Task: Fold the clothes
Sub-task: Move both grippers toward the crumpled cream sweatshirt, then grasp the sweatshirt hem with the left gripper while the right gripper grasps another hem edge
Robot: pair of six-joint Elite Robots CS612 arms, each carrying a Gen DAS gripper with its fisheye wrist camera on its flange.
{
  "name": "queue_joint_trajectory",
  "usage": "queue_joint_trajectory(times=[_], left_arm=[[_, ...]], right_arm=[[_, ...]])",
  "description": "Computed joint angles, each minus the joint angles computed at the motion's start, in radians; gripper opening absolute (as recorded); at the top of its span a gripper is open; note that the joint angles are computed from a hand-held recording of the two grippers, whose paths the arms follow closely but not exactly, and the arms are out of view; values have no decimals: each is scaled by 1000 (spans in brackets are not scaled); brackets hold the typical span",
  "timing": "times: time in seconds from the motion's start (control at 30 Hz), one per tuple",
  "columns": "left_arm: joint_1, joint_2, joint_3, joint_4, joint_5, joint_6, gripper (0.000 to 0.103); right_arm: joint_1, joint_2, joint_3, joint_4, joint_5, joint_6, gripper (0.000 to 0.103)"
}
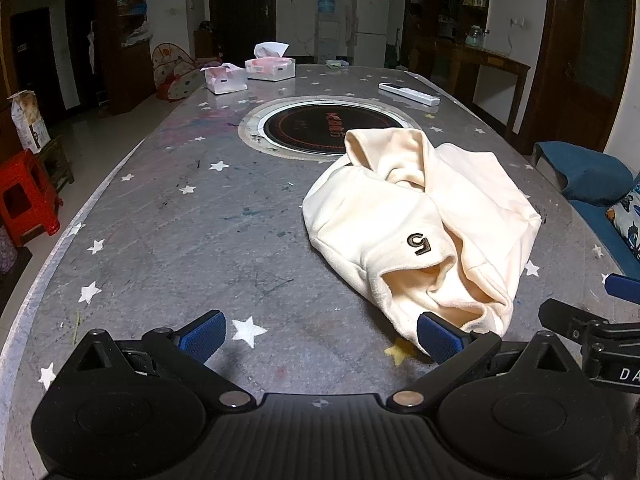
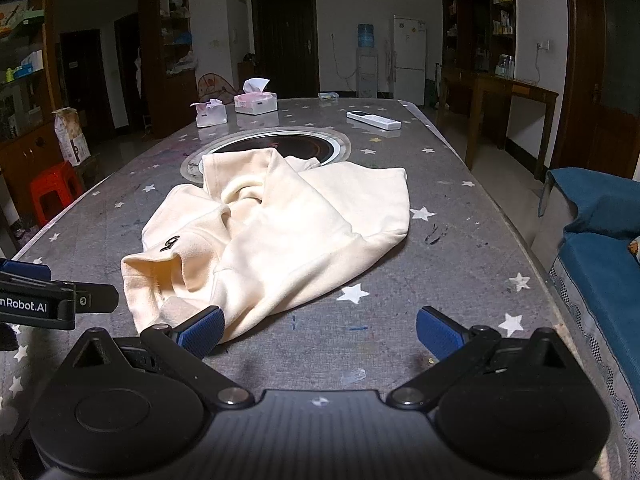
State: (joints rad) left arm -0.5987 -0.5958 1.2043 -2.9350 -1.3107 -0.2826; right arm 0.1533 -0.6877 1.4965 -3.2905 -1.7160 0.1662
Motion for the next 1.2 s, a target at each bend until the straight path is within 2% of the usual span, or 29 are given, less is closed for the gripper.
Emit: queue_joint_trajectory(times=[0.83,1.2], left_arm=[[11,49,-105,67,-14,31,103],[29,99,-229,121,-13,80,103]], right_arm=[[-8,29,-68,57,38,-33,103],[-30,56,-154,92,125,-66,103]])
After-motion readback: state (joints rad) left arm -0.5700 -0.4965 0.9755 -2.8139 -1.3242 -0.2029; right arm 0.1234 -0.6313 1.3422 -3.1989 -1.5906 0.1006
